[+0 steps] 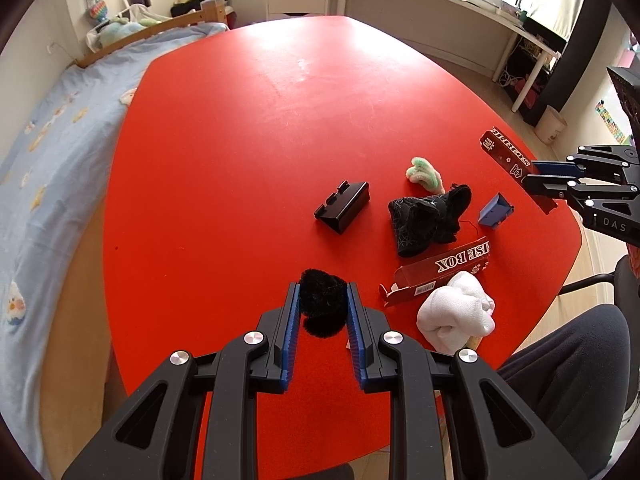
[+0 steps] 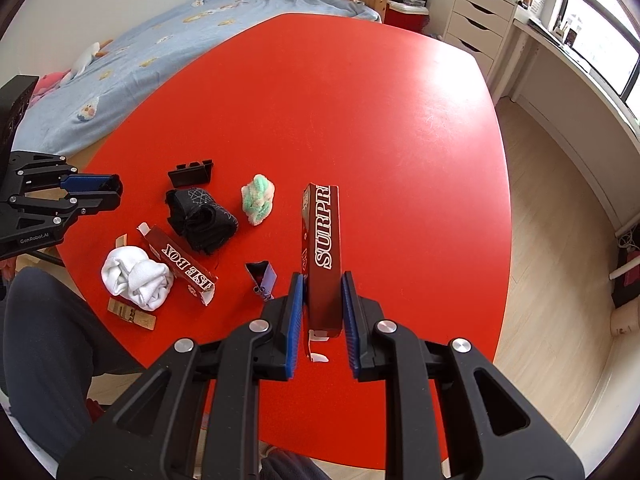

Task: Collect trash
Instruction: 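Carry both items to the pink wastebasket and open both tools over it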

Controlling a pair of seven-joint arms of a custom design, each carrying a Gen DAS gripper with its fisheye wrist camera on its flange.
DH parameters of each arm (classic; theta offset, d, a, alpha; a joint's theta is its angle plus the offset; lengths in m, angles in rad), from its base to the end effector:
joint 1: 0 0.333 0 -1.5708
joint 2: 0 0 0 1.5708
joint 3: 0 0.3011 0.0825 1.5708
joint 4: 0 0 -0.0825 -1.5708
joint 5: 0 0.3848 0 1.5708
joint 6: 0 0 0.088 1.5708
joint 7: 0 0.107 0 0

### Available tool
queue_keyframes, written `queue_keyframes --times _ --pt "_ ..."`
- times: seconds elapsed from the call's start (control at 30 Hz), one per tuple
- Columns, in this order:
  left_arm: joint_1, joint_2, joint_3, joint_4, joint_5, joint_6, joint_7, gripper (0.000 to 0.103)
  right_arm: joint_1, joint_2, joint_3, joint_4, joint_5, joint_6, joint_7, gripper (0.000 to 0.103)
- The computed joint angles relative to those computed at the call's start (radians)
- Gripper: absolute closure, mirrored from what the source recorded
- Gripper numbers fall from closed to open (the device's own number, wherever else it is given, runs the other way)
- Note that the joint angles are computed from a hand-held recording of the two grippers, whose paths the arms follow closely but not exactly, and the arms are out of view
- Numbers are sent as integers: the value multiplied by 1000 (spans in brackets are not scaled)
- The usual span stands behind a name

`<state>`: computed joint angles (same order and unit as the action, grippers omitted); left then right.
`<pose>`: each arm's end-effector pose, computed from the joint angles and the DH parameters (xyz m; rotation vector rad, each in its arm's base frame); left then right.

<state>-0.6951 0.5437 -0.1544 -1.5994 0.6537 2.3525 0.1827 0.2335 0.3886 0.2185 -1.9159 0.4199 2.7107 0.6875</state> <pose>0.4827 -0.5132 0.3281 -2.0973 1.7979 -0.4872 0.5973 0.2634 0.3225 -2.5202 0.8021 -0.2114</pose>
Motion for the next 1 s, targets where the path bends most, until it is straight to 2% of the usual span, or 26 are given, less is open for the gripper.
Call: queue_keyframes --times 0.2,0.37,0.63,0.8,1.0 --pt "-47 -45 1 -18 73 -23 -67 81 -60 -142 60 -144 228 29 -175 84" --pt "-83 -70 -15 -17 144 -60 -120 81 -41 -276 57 -265 444 27 -337 84" --pt "-127 -87 -44 -16 220 -91 -212 81 50 -440 -22 -425 662 -6 -510 84" --pt "-149 -87 -58 -18 245 -94 -254 81 111 -514 -89 -506 719 -31 -552 84" --pt "-172 -77 -67 -19 259 -82 -300 81 177 -571 -144 -590 724 -14 -565 84"
